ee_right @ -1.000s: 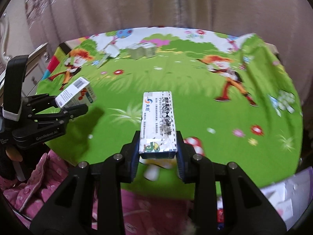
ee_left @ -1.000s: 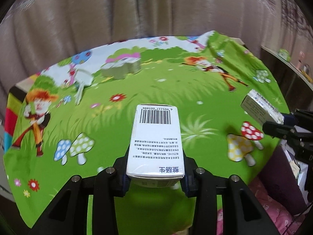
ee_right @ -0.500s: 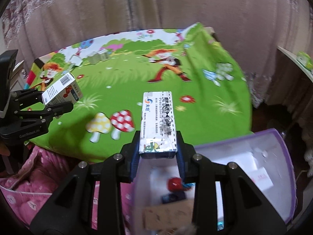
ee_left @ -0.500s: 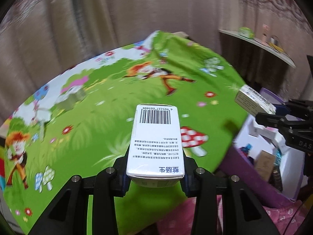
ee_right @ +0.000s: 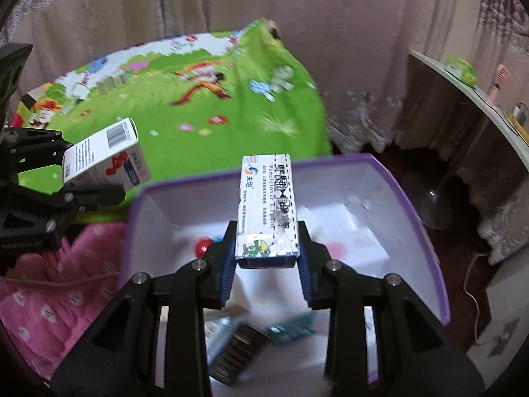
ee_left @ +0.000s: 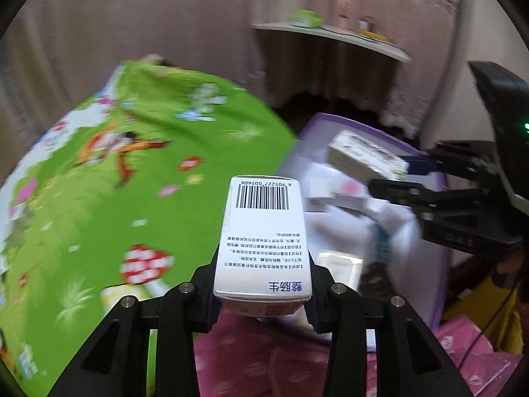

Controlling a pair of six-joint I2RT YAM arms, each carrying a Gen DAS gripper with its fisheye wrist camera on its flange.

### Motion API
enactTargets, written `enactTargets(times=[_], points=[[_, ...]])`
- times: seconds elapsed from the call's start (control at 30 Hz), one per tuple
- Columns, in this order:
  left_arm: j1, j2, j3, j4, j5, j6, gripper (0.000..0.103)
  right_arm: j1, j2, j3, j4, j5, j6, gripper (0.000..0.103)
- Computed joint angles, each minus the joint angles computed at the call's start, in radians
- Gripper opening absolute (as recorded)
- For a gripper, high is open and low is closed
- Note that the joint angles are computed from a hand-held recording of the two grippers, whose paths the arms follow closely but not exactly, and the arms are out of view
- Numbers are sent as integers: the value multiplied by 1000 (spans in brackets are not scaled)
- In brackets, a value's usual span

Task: Organize rigid objects
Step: 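Open both grippers over the storage box to drop both medicine boxes, then grasp the small plain white box with the right gripper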

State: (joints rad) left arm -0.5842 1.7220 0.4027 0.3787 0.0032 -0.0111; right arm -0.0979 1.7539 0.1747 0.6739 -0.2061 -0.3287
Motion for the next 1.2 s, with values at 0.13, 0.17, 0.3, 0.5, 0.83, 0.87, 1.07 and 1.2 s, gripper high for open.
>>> enactTargets(times=[0.13,0.17,0.3,0.5,0.83,0.87,1.07,1.2], points=[[-82,90,35,53,25,14,41,-112,30,6,-14,-10,-63,37],[-94,110,43,66,27,21,41,-133,35,7,-17,-16,-72,37],[-81,173,76,99,147,32,45,-195,61,39,-67,-23,-113,38],[64,129,-27,206,171,55,66,-56,88,97,-104,145,22,72],[937,290,-104,462,203,300,70,542,156,366,-228,184,251,75],[1026,324,-62,448,212,323,70,598,206,444,-254,173,268,75],[1403,491,210,374,212,372,70,796,578,1001,-481,83,365,75],[1498,567,469,109,240,289,71,883,862,1504,-704,142,442,76]])
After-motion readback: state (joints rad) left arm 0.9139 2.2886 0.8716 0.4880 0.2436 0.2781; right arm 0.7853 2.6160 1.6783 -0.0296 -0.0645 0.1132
